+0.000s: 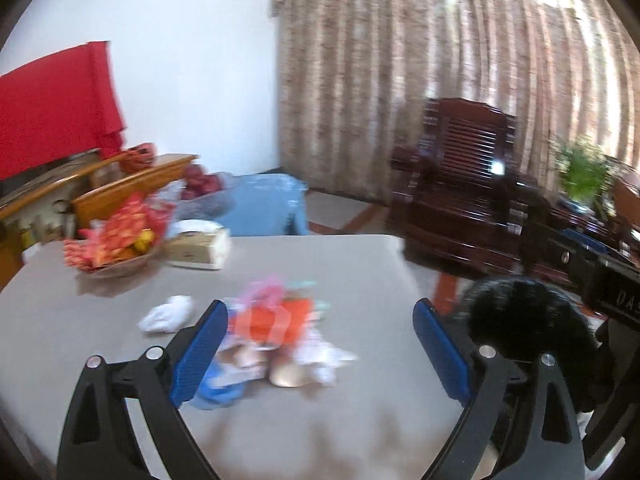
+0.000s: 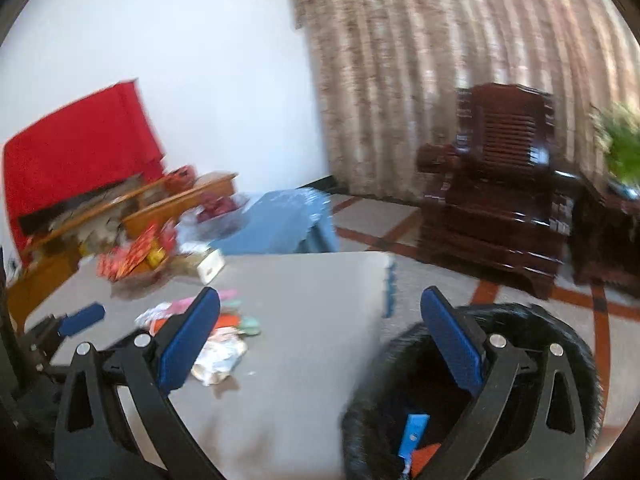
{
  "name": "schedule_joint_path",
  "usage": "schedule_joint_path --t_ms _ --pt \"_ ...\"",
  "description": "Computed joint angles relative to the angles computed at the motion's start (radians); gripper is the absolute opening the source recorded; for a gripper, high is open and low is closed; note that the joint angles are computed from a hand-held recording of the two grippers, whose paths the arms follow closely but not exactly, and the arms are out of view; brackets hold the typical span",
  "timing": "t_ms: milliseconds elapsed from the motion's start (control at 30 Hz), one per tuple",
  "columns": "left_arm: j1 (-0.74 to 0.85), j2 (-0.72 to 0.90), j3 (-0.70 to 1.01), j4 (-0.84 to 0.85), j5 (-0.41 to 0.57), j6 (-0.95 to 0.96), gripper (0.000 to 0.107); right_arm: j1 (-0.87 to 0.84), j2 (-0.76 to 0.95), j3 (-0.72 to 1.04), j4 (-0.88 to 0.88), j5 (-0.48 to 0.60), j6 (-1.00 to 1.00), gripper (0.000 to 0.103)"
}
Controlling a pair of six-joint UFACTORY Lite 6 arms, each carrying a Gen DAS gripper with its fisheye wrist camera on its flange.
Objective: Collect trash
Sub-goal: 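Grasp the white tissue with the left tool while the right tool grasps the pink bag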
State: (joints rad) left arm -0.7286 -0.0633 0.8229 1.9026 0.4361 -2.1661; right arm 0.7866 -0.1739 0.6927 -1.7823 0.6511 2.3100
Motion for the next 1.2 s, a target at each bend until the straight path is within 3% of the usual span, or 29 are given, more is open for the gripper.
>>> schedule_joint_path --t_ms 167,367,633,700,800,933,1000,1067,1200 --pt "0.190 -0.053 -0.086 0.116 -0.029 -0.069 0.092 -0.012 0.305 0.269 -0.054 -0.092 0.014 0.098" --pt "0.402 0.010 -0.088 0.371 -0.047 -0.267 0.092 -0.005 0.657 0.658 -0.001 -0.189 -0.064 0.098" --pt "0.573 0.137 -0.018 0.693 -0.089 -0.563 0.092 -0.012 1.017 1.131 0.404 -0.240 -0.504 0.093" --pt "0.588 0.162 -0.004 0.748 -0.088 -0.612 0.092 -0.030 1.075 1.210 0.536 -0.266 -0.631 0.083" --pt "0.595 0.219 0.035 0.790 -0.085 -0.641 0.092 -0.051 1.115 1.255 0.668 -0.297 -0.755 0.078" --pt "0.613 0.315 0.109 0.824 -0.097 -0.671 0.092 -0.067 1.146 1.283 0.836 -0.358 -0.937 0.055" --pt "0.623 0.368 0.155 0.834 -0.104 -0.678 0.092 -0.074 1.161 1.293 0.919 -0.391 -1.028 0.024" --pt "0.629 0.414 0.196 0.830 -0.109 -0.671 0.092 -0.078 1.166 1.298 0.919 -0.413 -1.024 0.002" --pt "0.649 0.475 0.255 0.872 -0.129 -0.715 0.092 -0.079 1.179 1.352 0.924 -0.423 -1.067 0.001"
